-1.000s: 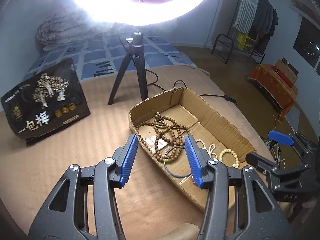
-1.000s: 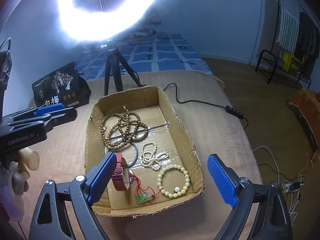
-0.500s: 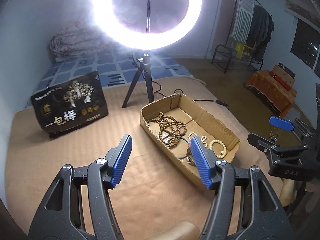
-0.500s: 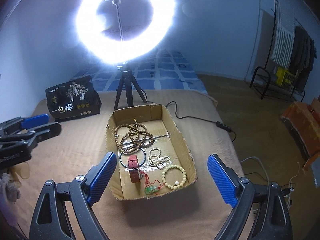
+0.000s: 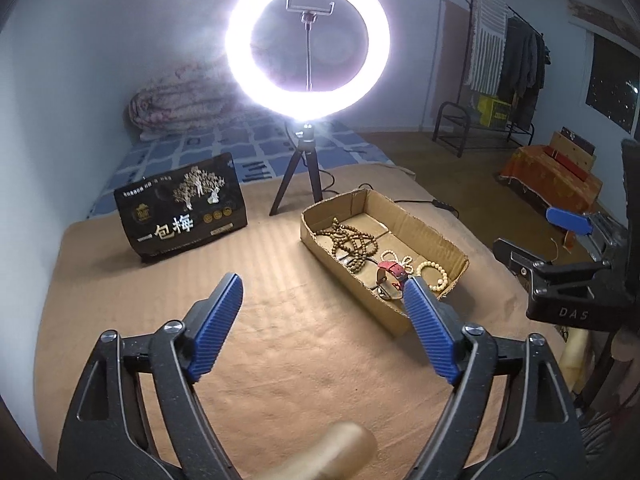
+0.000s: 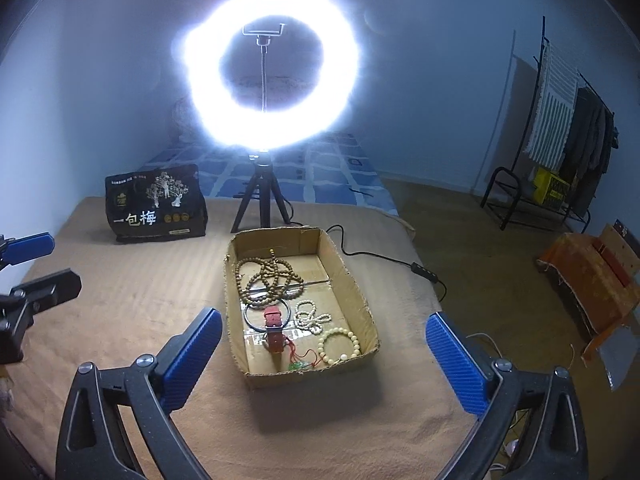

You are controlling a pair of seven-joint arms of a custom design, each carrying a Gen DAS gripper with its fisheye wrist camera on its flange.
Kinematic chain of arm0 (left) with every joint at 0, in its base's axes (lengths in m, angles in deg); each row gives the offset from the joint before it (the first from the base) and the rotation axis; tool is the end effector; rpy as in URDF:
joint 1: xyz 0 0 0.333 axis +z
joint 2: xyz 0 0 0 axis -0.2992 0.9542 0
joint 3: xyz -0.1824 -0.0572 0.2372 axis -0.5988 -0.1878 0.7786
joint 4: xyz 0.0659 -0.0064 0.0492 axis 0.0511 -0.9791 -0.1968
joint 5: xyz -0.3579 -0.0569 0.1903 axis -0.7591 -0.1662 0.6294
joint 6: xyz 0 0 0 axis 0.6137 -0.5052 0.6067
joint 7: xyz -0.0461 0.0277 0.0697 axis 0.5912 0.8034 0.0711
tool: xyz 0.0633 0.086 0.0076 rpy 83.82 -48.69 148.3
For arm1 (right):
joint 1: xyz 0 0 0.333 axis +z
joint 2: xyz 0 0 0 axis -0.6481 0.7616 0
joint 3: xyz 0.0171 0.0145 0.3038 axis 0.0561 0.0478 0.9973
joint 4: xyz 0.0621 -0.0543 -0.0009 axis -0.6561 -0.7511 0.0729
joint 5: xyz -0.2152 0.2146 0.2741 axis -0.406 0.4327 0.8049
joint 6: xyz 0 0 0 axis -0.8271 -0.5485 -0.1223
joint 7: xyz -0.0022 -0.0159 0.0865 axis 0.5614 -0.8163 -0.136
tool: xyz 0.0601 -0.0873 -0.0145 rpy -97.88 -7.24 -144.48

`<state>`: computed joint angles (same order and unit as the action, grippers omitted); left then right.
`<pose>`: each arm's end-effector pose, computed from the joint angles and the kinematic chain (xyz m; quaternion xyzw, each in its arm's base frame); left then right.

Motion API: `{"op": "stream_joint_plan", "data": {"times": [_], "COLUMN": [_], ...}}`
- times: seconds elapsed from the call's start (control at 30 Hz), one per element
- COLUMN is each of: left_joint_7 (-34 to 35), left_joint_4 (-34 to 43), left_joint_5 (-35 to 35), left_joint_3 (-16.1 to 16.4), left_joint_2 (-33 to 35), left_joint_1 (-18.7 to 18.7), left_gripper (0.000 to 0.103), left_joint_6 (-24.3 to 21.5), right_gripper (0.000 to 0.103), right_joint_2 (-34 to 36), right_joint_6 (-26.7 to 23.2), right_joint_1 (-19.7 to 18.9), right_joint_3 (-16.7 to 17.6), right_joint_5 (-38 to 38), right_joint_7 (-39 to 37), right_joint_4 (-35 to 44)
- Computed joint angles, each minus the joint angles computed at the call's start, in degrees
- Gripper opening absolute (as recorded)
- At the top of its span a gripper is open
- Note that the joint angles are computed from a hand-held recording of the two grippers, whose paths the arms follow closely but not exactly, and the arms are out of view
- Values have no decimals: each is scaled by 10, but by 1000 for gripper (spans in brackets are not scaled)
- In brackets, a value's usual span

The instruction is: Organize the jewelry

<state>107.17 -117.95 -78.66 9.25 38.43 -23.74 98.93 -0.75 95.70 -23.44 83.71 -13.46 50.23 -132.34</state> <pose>0.6069 -0.1584 0.6166 -0.5169 0.7343 -0.3683 0.2408 0.6108 0.2129 0.6321 -0.6467 0.6328 -0.3344 0.2637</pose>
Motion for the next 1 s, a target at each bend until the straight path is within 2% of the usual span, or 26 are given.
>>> {"op": "stream_joint_plan", "data": {"times": [0.13, 0.27, 0.73, 1.0], "left_joint_7": [-8, -9, -52, -48], "left_joint_4": [-21, -37, -51, -51], "left_joint_5": [34, 37, 82, 78], "left_joint_3": [0, 4, 9, 12], "left_joint_2": [-14, -23, -34, -35], "left_joint_1": [-2, -6, -5, -8], "left_gripper": [87, 101, 102, 102], "left_joint_6": [17, 32, 33, 32], "right_gripper": [103, 103, 103, 103], "right_joint_2": [-8, -14, -17, -12], "right_joint_6": [4, 4, 8, 4], "right_joint_1": [0, -3, -8, -6], "right_joint_3": [1, 3, 7, 7], "right_joint_5": [0, -14, -25, -23], "right_joint_7": [6, 18, 35, 27], "right_joint_4": [-7, -13, -18, -14]}}
